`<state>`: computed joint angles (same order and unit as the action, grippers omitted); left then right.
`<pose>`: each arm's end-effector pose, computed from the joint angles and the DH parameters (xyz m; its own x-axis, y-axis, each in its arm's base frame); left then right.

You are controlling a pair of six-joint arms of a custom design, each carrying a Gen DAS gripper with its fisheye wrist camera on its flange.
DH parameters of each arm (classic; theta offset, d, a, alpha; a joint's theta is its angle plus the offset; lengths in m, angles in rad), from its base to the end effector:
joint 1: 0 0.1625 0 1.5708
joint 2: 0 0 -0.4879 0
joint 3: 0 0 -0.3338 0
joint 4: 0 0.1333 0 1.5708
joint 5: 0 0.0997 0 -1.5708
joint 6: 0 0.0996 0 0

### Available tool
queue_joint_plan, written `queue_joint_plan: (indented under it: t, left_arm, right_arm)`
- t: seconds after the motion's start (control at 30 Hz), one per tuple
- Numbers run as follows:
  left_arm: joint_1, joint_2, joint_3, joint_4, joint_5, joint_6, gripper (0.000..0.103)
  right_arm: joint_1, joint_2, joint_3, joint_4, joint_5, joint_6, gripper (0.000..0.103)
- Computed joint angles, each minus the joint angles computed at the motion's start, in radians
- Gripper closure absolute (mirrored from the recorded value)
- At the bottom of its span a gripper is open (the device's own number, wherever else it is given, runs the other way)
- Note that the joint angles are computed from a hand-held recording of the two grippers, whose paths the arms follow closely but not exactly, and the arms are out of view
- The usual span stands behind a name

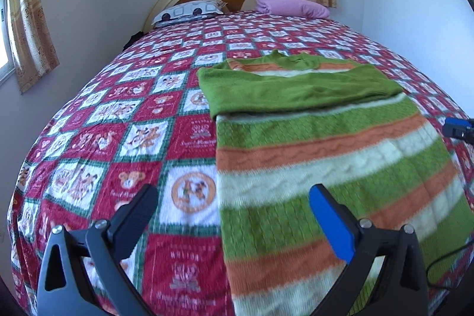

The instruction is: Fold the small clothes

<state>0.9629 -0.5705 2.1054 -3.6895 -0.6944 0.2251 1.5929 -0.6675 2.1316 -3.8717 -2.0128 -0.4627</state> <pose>-0.1367 -0.5639 0.0942 -0.6415 0.1702 -0.7480 0.6358 0.6636 -0.3942 0.1029 -0.5502 0.1463 -0.8083 -0.0327 0.5878 -0.4197 0.7321 -0.5365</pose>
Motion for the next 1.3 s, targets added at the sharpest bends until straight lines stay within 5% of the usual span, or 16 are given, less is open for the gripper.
queue_joint_plan:
  t: [0.5,0.67,1.1,1.3]
  left_arm:
    - [-0.036,-0.045,0.266,-0.064,0.008,-0.109,0.0]
    - [-0.029,-0.081,0.31,0.011,-0.058,-0.21,0.0]
    - [-0.004,-0.119,0.353,0.157,-0.215,-0.378,0.048]
    - [-0.019,-0.104,0.366,0.154,-0.233,-0.38,0.057]
  right_arm:
    - [-0.001,0.04,0.255,-0.227,-0.059,0.0,0.038]
    - [-0.027,0.086,0.322,-0.312,-0.062,0.025,0.038]
    - [-0.054,0.154,0.434,-0.531,-0.064,0.039,0.038]
    - [-0.07,0.169,0.464,-0.583,-0.056,0.05,0.038]
